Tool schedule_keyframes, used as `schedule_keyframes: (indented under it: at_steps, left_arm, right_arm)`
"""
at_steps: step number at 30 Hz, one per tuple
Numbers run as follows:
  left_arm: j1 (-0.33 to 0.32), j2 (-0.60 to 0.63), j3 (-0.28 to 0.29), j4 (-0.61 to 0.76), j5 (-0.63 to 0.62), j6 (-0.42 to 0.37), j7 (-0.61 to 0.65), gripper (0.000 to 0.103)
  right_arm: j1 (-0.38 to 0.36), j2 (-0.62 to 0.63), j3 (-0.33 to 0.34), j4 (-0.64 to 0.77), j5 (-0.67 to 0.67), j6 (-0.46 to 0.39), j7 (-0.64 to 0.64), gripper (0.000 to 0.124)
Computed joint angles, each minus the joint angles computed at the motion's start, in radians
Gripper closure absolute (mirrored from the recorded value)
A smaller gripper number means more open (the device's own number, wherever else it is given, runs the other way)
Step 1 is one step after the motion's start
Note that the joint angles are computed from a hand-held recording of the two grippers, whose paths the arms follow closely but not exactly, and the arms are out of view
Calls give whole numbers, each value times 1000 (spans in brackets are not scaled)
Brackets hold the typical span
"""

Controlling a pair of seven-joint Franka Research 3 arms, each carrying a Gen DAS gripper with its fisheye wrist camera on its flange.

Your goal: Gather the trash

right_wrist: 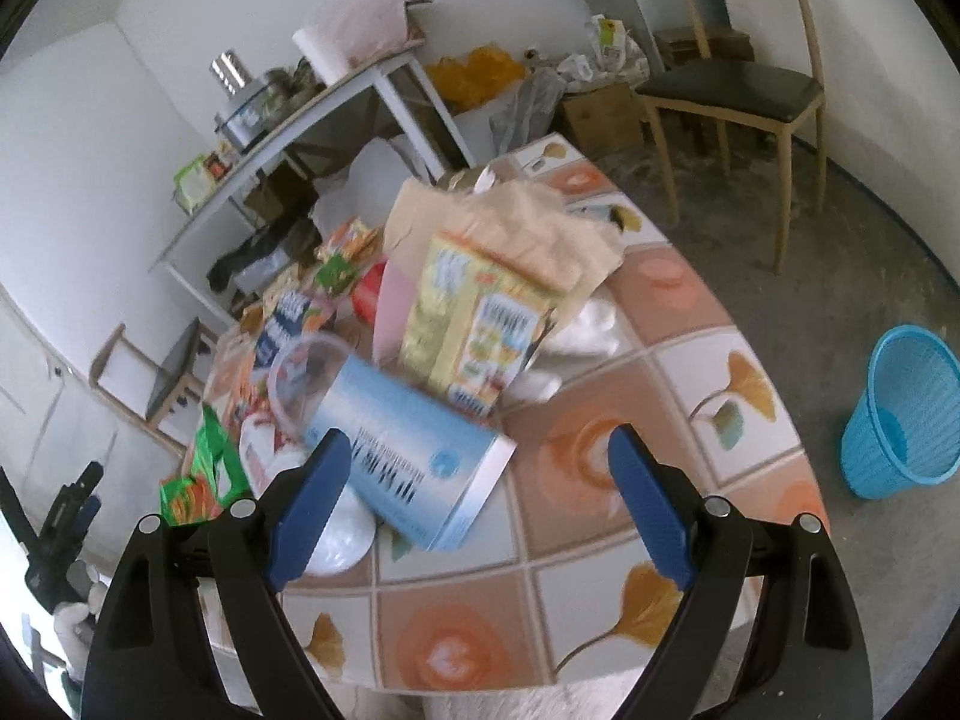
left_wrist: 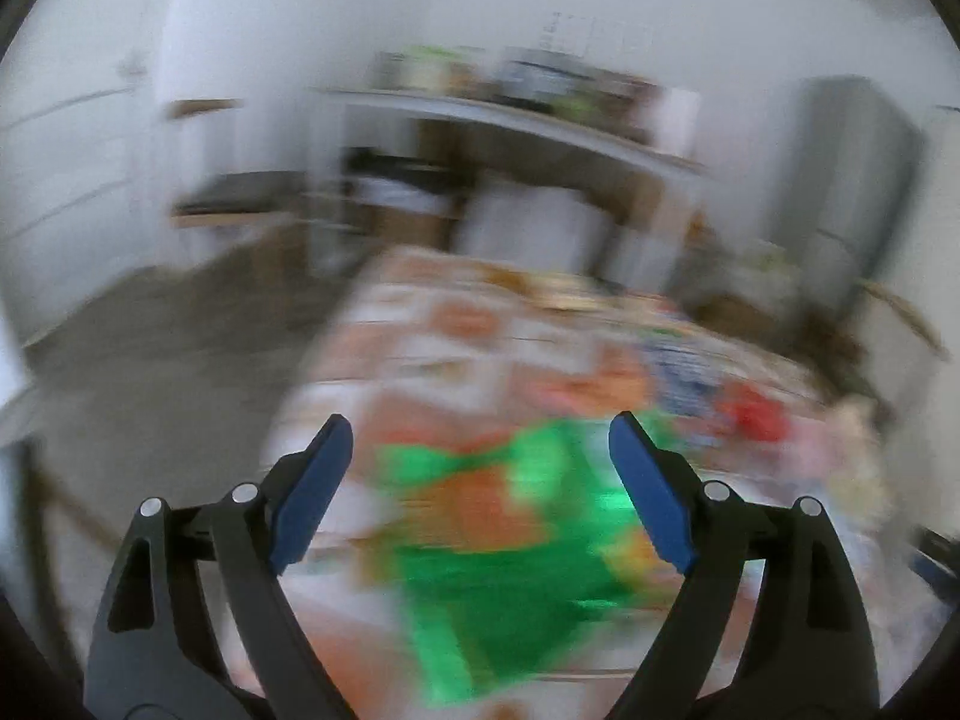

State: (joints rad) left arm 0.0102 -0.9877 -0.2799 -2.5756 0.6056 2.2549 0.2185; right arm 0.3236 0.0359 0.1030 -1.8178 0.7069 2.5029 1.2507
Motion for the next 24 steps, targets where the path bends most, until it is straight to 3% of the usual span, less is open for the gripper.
schedule_keyframes:
  at_steps: [2, 5, 7, 9, 12, 15, 19, 21, 22, 24]
  left_arm:
    - [-49, 116, 80, 46, -9, 191, 69, 20]
    - [-139, 319, 194, 154, -125, 401, 224, 20]
    - [-250, 451, 300, 242, -259, 494, 372, 22]
    - [-383, 569, 413, 347, -424, 512, 556, 24]
    - [-490, 772, 511, 565, -638, 437, 801, 28]
    - [-497, 965, 537, 799, -820, 295, 1014, 30]
    - [-416, 1208, 494, 1111, -905, 68, 1145, 30]
    - [-387, 1290, 471, 1222, -883, -20, 1142, 31]
    - [-373, 1322, 458, 1265, -871, -52, 1150, 33]
    - [-355, 1362, 436, 1312, -840, -90, 1154, 47]
  right_arm:
    - [-11, 25, -5, 33, 55, -13, -40, 43]
    - [-37, 83, -4, 108, 139, -55, -108, 46]
    - [-55, 136, 1, 172, 170, -88, -137, 47]
    - [-75, 191, 13, 237, 206, -126, -164, 49]
    - [-97, 274, 30, 330, 222, -168, -165, 51]
    - [-124, 336, 54, 395, 246, -212, -180, 53]
    - [-139, 387, 72, 454, 233, -257, -198, 56]
    - [-145, 403, 81, 476, 228, -283, -217, 59]
    - [-147, 403, 84, 476, 226, -288, -227, 62]
    - [-144, 404, 85, 478, 211, -299, -240, 68]
